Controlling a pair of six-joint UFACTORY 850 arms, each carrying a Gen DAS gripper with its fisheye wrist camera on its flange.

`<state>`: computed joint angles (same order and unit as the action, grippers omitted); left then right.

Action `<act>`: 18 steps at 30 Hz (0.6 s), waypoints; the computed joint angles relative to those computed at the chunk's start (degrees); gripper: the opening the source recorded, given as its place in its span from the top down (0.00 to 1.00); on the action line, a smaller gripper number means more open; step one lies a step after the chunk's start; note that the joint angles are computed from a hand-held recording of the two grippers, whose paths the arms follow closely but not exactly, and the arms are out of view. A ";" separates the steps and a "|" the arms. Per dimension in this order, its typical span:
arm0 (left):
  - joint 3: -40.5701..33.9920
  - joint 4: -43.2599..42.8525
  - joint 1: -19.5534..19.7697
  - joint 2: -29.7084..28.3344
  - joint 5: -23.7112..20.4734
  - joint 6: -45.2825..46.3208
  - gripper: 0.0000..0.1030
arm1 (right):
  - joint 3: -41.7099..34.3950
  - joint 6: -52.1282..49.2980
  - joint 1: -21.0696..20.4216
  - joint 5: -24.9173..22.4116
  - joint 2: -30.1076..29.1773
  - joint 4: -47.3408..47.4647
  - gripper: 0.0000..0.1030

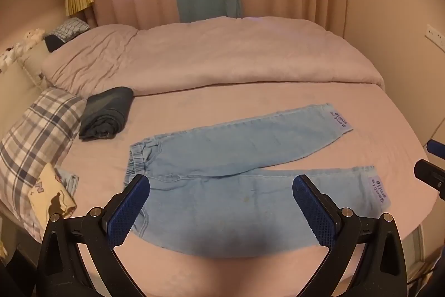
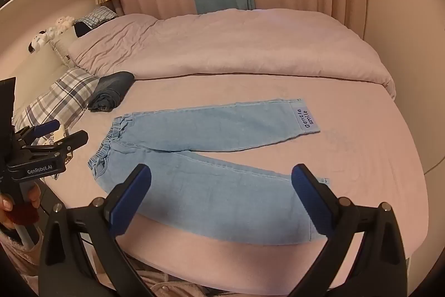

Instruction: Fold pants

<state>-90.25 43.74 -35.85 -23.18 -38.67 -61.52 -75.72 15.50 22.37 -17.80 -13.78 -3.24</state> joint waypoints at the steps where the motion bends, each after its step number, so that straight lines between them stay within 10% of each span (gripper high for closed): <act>1: -0.81 0.20 -0.32 -0.68 -0.42 -0.08 0.00 | 0.05 0.12 0.01 0.13 0.02 -0.18 0.01; 18: -0.97 0.42 -0.49 -0.81 -0.68 0.67 0.00 | 0.13 1.02 0.21 0.52 0.05 -1.18 0.01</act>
<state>-91.22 44.15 -36.34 -23.99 -39.36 -60.85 -75.60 16.52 22.58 -17.28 -13.73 -4.41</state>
